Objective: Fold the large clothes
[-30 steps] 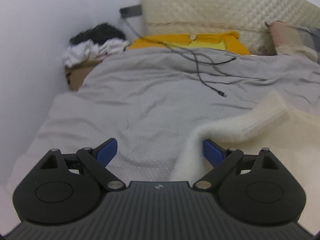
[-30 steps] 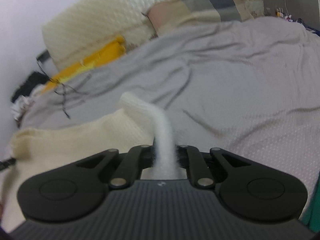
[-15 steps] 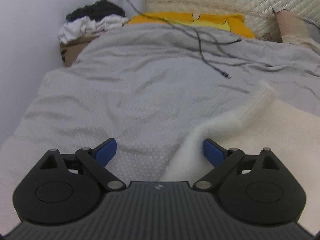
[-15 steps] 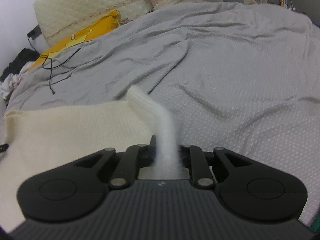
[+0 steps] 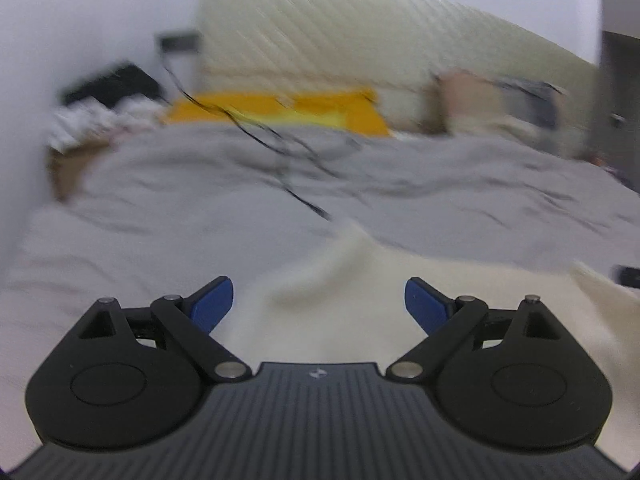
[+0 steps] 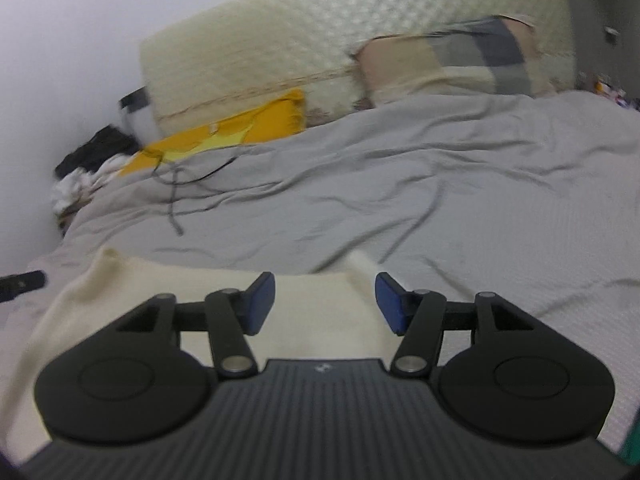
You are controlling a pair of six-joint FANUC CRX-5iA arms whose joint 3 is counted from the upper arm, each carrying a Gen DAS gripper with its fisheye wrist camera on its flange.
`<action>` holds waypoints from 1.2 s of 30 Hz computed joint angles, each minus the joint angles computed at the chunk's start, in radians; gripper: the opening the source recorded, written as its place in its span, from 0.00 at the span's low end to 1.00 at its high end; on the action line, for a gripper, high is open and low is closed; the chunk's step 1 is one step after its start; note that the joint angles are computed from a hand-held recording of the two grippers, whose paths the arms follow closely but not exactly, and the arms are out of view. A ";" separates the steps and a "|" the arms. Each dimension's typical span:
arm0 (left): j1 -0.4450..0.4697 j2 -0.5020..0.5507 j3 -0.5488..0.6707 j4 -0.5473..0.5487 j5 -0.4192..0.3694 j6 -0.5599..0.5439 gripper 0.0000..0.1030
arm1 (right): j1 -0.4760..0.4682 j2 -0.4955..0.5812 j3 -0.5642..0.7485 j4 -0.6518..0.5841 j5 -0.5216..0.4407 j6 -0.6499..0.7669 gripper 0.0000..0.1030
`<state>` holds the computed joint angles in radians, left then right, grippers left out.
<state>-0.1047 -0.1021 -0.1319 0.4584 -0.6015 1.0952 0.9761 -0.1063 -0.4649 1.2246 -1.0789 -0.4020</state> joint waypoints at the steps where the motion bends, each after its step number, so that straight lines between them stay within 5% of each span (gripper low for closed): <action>1: -0.005 0.008 0.003 0.012 -0.030 -0.016 0.92 | -0.002 0.006 0.005 -0.013 0.013 0.005 0.52; 4: -0.026 0.041 0.026 -0.021 -0.079 -0.006 0.92 | -0.014 0.043 0.038 -0.096 0.047 0.074 0.34; 9: -0.062 0.137 0.134 -0.233 -0.108 0.176 0.92 | -0.054 0.094 0.068 -0.182 0.044 0.104 0.32; 21: -0.083 0.169 0.196 -0.372 -0.119 0.303 0.92 | -0.054 0.095 0.058 -0.180 0.051 0.084 0.33; 36: -0.053 -0.227 -0.122 -0.038 -0.165 0.048 0.92 | 0.281 0.028 0.059 -0.107 -0.210 -0.116 0.35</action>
<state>-0.1576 -0.3288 -0.2536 0.4200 -0.7662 1.1428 1.2574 -0.0780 -0.4062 1.1173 -1.2891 -0.5180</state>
